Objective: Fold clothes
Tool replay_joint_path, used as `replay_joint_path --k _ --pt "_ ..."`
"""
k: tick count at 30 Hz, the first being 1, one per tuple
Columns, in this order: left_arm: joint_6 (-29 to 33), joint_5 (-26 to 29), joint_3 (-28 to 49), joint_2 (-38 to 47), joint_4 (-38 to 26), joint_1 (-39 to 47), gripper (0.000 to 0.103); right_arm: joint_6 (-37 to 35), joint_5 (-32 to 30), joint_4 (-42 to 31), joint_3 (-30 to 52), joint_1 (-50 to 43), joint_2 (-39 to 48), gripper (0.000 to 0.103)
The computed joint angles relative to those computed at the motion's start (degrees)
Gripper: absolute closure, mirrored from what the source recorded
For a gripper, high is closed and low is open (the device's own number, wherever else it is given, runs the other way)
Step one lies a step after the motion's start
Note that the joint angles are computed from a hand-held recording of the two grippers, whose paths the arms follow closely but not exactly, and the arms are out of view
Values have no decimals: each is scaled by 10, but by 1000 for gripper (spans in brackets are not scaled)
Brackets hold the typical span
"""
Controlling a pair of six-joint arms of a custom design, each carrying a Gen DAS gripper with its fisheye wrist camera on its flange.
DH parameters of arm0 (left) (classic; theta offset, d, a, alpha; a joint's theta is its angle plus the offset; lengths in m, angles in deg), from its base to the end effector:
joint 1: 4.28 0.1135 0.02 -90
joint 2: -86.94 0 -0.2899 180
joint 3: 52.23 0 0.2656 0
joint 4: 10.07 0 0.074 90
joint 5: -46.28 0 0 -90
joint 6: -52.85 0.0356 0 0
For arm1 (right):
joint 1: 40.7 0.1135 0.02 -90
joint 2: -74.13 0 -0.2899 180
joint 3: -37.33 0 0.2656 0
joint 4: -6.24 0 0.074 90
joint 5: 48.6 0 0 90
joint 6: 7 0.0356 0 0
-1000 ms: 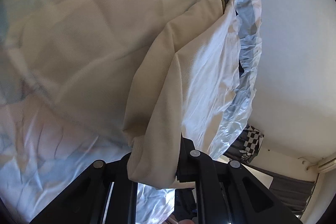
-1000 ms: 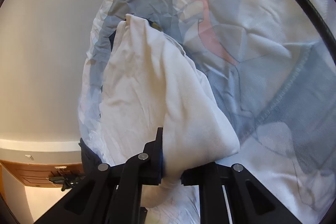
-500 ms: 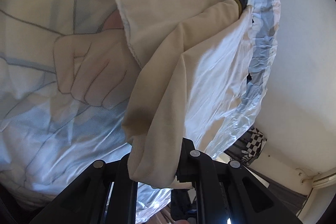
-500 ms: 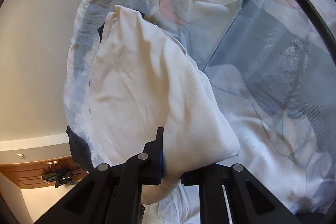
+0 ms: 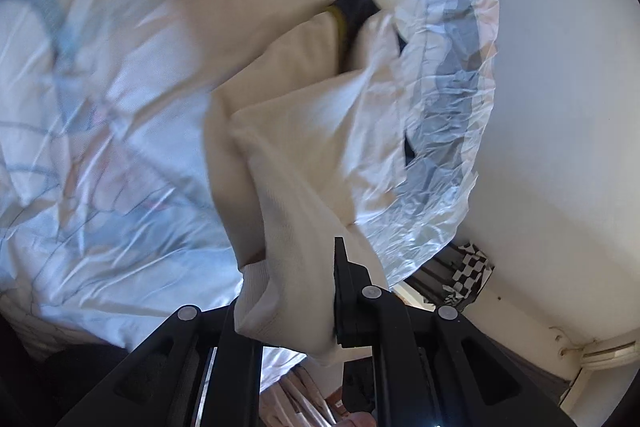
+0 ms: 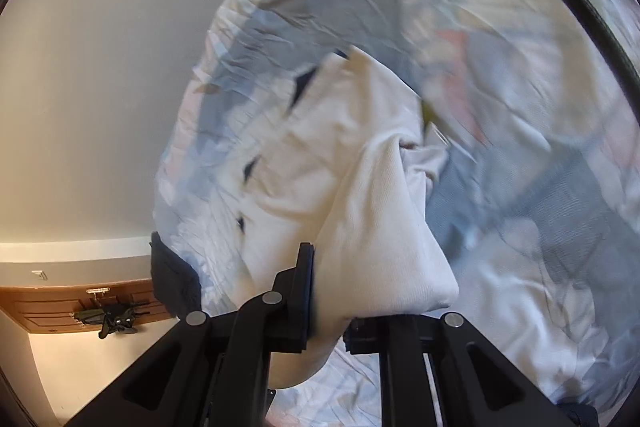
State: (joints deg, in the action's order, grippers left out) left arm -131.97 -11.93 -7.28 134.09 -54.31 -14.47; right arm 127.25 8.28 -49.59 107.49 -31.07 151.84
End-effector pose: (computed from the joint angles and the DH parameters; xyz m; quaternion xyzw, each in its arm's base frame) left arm 0.1543 -0.0468 0.2403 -0.5261 0.7288 -0.4379 0.0154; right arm 0.2611 0.0640 0.2690 0.2149 0.9101 0.3472 0.0711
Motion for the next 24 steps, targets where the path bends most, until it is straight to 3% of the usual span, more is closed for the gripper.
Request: replay_joint_path --k 5,11,14,18,24 --pt "32 32 67 149 44 48 92 26 -3 6 79 7 93 90" --pt "106 48 138 250 10 82 91 40 5 -5 153 16 166 90" --pt "84 33 109 199 5 61 91 28 11 -13 141 19 147 90" --pt "-25 -6 34 65 -24 -18 91 21 17 -35 68 15 62 90" --pt "-226 -185 -77 -124 -40 -262 90 -4 18 -77 -68 -6 -68 90"
